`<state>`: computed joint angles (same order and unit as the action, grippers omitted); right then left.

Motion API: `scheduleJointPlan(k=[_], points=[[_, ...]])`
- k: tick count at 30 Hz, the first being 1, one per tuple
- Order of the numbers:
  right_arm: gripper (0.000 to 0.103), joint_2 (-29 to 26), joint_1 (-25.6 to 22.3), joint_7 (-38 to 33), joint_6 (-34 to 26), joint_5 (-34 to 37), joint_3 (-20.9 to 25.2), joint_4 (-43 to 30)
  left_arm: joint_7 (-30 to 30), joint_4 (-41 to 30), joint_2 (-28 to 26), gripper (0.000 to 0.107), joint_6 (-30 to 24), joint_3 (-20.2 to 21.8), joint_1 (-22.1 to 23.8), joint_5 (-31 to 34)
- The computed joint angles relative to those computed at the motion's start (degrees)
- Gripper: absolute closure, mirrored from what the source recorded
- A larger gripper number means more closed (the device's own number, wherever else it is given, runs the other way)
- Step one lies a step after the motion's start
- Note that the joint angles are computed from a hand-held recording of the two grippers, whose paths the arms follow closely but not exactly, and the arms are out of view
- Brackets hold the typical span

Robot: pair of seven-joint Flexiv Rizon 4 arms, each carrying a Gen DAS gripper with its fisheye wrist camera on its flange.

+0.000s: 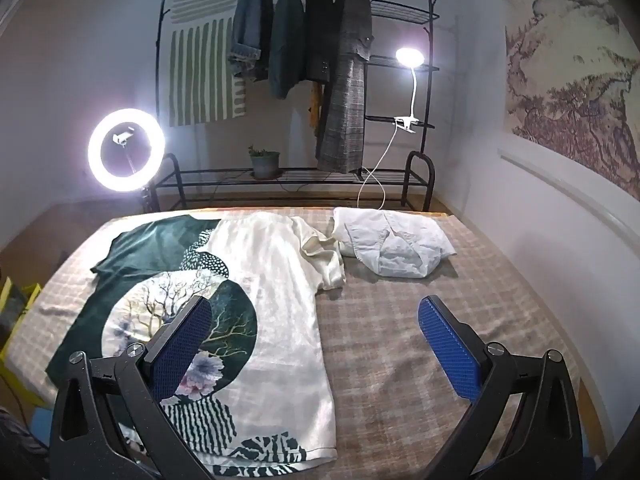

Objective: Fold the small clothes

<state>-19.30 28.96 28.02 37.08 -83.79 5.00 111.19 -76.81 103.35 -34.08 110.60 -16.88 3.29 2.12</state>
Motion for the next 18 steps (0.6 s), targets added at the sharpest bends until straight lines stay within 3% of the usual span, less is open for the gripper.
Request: scheduleJointPlan(k=[18], points=[[0.0,-0.36,-0.03,1.32,0.88,-0.61,-0.24,-0.39,-1.27,0.26,0.7,0.004,1.53,0.22,-0.1,0.74]])
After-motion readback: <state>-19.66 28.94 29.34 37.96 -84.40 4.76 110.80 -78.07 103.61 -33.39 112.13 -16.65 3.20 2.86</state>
